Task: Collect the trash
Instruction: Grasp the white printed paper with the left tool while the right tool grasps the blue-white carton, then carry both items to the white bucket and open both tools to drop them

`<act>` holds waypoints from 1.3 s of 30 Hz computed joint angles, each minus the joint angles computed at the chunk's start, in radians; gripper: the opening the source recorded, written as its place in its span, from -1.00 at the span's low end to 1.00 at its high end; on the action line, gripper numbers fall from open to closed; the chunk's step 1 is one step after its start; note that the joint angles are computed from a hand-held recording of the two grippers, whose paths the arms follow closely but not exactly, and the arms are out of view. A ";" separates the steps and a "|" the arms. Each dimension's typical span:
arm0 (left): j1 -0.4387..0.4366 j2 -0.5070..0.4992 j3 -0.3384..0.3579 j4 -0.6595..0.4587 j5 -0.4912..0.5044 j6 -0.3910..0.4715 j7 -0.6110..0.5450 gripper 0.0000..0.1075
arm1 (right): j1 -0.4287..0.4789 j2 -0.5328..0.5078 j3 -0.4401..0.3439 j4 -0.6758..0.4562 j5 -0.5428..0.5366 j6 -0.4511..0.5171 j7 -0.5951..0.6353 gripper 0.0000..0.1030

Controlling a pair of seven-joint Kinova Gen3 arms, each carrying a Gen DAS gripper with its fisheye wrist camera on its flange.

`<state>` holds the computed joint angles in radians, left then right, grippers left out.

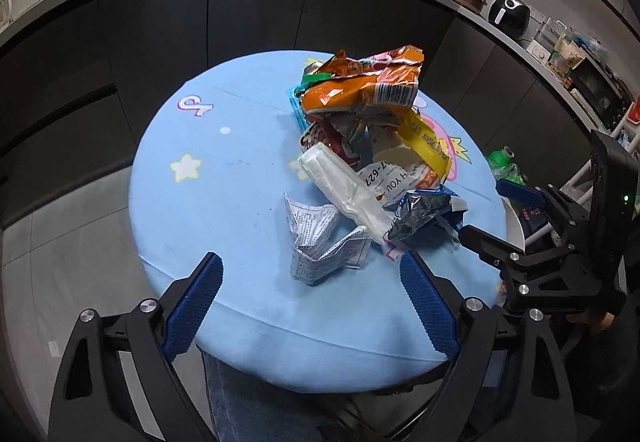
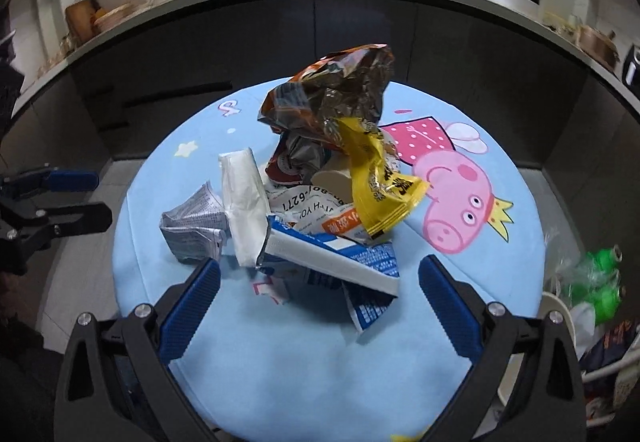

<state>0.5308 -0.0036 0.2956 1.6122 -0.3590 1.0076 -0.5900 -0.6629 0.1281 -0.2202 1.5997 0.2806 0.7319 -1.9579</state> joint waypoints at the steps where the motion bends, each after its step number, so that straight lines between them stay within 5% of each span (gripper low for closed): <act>1: -0.012 0.008 -0.012 0.003 0.036 -0.011 -0.027 0.45 | 0.001 0.012 -0.010 -0.005 0.010 0.002 0.032 0.84; 9: -0.101 0.052 -0.077 0.022 0.274 -0.105 -0.237 -0.01 | -0.089 0.050 0.021 0.039 0.224 -0.043 0.027 0.34; 12: -0.118 0.081 -0.086 0.010 0.328 -0.110 -0.297 -0.17 | -0.081 0.059 0.019 0.034 0.219 -0.031 0.029 -0.53; 14: -0.117 0.098 -0.090 0.005 0.332 -0.110 -0.309 -0.17 | -0.088 0.036 0.035 0.061 0.217 -0.061 0.004 -0.73; 24: -0.128 0.117 -0.103 0.026 0.386 -0.144 -0.353 -0.16 | -0.040 -0.073 -0.021 0.122 0.143 -0.081 -0.148 -0.77; 26: -0.137 0.109 -0.103 0.044 0.417 -0.180 -0.386 -0.57 | -0.037 -0.086 -0.032 0.134 0.158 -0.087 -0.200 -0.77; 31: -0.123 0.095 -0.099 0.036 0.403 -0.159 -0.365 -0.89 | -0.030 -0.114 -0.058 0.149 0.191 -0.081 -0.296 -0.77; 39: -0.073 -0.015 -0.052 -0.001 0.251 -0.112 -0.233 -0.92 | 0.034 -0.203 -0.097 0.200 0.193 -0.124 -0.391 -0.77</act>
